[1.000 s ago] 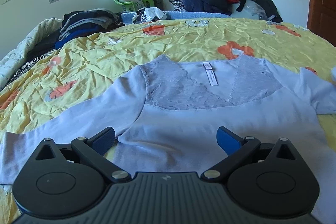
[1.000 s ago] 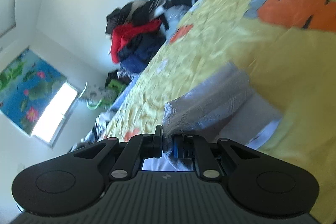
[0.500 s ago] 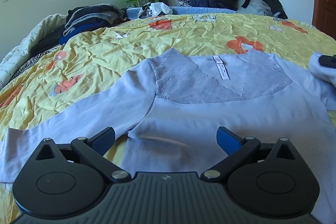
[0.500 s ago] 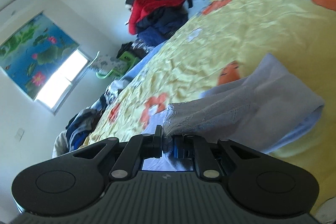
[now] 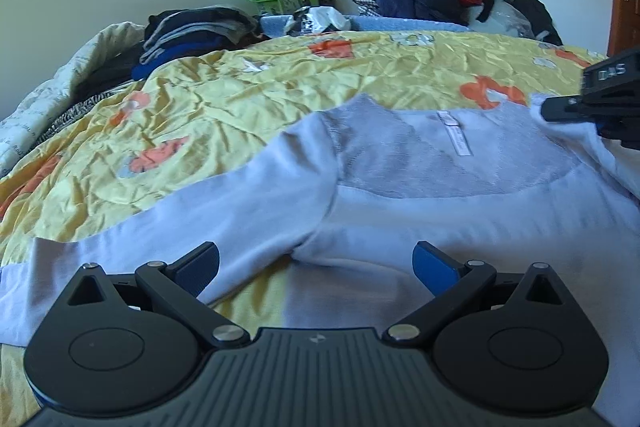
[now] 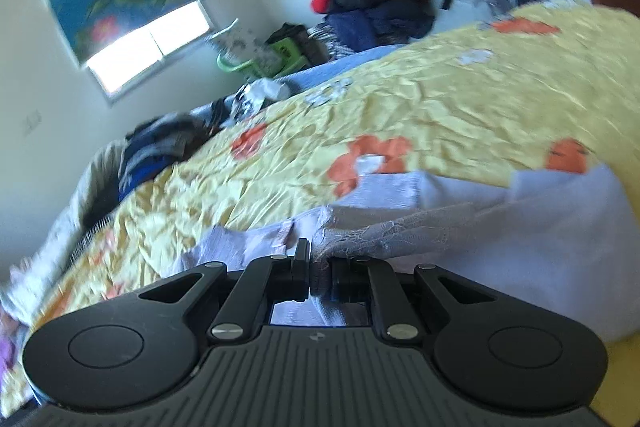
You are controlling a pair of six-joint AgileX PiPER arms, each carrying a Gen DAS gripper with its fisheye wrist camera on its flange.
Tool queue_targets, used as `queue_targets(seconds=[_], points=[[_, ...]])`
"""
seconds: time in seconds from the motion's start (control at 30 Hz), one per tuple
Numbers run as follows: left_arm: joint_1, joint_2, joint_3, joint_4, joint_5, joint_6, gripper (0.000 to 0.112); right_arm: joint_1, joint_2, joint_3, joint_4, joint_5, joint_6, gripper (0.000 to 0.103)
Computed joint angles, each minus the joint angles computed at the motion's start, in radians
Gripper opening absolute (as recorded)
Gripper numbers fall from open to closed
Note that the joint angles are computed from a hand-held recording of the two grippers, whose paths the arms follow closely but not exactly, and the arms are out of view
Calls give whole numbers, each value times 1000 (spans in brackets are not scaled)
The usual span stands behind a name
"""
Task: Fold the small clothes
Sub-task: 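Carry the held sleeve across the top's body with the right gripper, then lay the sleeve on the top and open the right gripper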
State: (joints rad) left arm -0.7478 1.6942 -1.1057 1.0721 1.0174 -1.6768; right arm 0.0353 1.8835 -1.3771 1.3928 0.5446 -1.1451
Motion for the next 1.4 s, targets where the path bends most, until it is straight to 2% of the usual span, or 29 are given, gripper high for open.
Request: queue_targets(seconds=[0.1, 0.43, 0.77, 0.83, 0.93, 1.0, 1.03, 1.17, 1.23, 1.3, 1.4], points=[[14, -24, 28, -6, -5, -6, 103, 69, 9, -37, -99, -58, 81, 15], [30, -81, 111, -7, 4, -38, 103, 269, 81, -171, -399, -137, 333, 15], [54, -125, 162, -12, 8, -56, 103, 392, 153, -323, -605, -132, 553, 16], [55, -128, 165, -19, 9, -55, 103, 410, 178, -367, -680, -118, 625, 21], [51, -133, 172, -18, 20, -56, 103, 421, 239, -478, -758, -27, 713, 43], [47, -135, 176, -14, 33, -59, 103, 406, 291, -579, -732, 90, 737, 53], [46, -138, 179, -13, 38, -62, 103, 389, 312, -619, -673, 150, 728, 54], [56, -150, 188, -22, 35, -63, 103, 326, 317, -625, -430, 252, 642, 58], [58, -156, 192, -24, 33, -67, 103, 298, 306, -598, -331, 287, 599, 58], [57, -156, 189, -31, 38, -62, 103, 276, 297, -566, -230, 324, 523, 66], [43, -161, 192, -30, 61, -62, 103, 275, 278, -537, -246, 331, 545, 67]])
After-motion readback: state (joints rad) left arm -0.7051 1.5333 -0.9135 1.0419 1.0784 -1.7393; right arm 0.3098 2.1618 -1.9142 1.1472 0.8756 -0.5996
